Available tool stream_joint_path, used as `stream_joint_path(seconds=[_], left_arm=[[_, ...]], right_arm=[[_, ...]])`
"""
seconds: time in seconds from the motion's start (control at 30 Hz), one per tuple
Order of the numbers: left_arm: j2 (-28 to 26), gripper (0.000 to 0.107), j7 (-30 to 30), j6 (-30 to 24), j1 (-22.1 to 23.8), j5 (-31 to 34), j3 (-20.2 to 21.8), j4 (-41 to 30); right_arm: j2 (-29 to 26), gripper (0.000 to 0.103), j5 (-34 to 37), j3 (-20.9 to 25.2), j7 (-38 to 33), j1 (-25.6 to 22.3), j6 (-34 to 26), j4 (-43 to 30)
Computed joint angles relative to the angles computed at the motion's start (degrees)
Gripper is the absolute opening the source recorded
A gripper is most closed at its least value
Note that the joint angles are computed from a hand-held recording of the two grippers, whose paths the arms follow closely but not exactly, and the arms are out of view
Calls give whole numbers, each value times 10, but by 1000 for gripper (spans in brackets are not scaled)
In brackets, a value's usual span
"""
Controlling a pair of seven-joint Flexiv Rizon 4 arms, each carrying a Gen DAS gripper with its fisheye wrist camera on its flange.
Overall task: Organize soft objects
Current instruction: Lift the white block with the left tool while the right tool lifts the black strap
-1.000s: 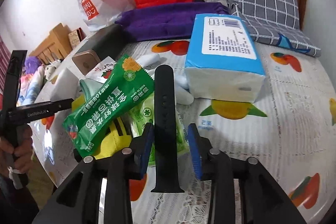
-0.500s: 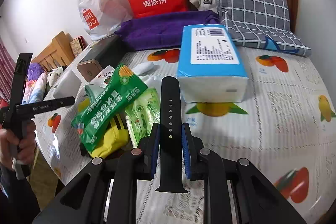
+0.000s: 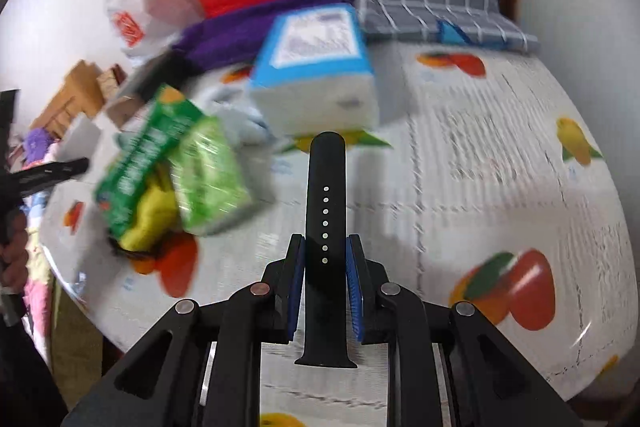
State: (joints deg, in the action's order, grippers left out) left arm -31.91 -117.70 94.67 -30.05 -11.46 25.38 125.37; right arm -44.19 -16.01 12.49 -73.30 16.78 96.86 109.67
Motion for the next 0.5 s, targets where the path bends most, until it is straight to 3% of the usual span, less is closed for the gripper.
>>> stream_joint_path(seconds=[0.17, 0.5], left_arm=[[0, 33, 17, 15, 64, -5, -71, 12], [-1, 32, 50, 39, 125, -20, -134, 29]], right_arm=[[-11, 20, 5, 0, 5, -1, -4, -8], [-6, 20, 11, -37, 19, 34, 7, -3]])
